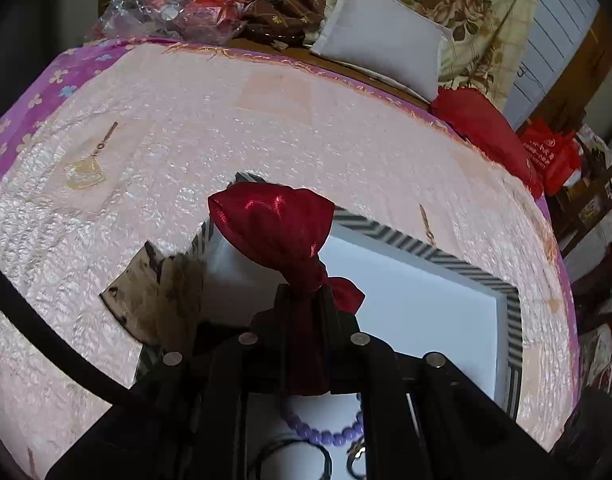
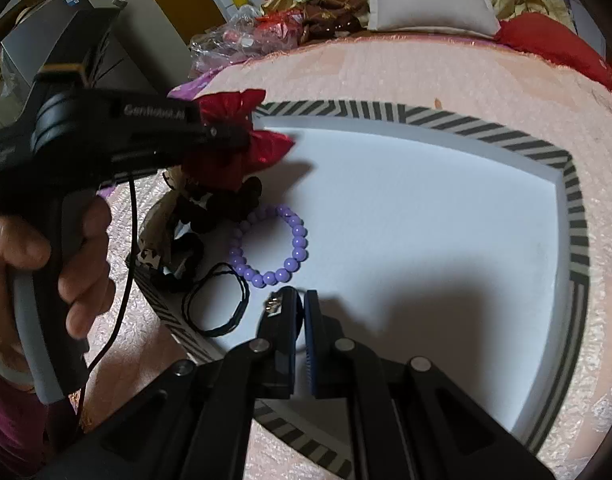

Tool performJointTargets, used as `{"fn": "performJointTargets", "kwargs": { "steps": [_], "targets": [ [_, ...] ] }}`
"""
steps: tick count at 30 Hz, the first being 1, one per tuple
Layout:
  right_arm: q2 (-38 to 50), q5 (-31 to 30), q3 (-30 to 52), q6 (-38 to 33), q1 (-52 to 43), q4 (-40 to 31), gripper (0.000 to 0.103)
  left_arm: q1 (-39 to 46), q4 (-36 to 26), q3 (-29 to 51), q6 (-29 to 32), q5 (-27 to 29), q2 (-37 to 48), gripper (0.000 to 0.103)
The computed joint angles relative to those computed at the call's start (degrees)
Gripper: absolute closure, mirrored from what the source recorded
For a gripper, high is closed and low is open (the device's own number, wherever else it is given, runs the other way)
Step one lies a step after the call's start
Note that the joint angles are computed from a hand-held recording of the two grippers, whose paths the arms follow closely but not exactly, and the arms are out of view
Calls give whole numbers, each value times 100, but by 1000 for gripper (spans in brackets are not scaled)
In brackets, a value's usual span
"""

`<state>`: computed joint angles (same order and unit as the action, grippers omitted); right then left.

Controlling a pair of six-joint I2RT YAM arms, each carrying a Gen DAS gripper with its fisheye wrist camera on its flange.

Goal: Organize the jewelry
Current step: 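Lower the red bow into the tray with the left gripper while the right gripper releases the key ring inside, then move both grippers over the beaded bracelet pile beside the tray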

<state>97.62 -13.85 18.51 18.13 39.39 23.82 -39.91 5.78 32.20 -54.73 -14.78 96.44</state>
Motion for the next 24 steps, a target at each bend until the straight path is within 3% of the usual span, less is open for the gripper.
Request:
{"fn": "performJointTargets", "kwargs": {
  "steps": [5, 7, 9, 11, 13, 15, 18, 24],
  "targets": [
    [274, 137, 126, 98, 111, 98, 99, 327, 484, -163, 141, 359, 222, 73],
    [231, 112, 125, 142, 68, 9, 93, 363, 514, -216, 107, 433, 238, 60],
    [111, 72, 68, 151, 3, -88, 77, 345, 672, -355, 78, 457, 170, 53],
    [-67, 19, -58, 145, -78, -133, 71, 305, 705, -462, 7, 422, 58, 50],
    [-416, 21, -231, 174, -117, -244, 70, 259, 702, -591, -47, 408, -161, 50],
    [-736, 38, -381, 179, -130, -330, 70, 138, 534, -670, -72, 272, -428, 50],
    [-1521, 259, -740, 247, -71, -545, 64, -308, -198, -632, -230, -297, -888, 50],
    [-2958, 652, -1283, 501, 257, -1219, 63, -1466, -1568, -441, -1006, -1322, -1377, 50]
  ]
}}
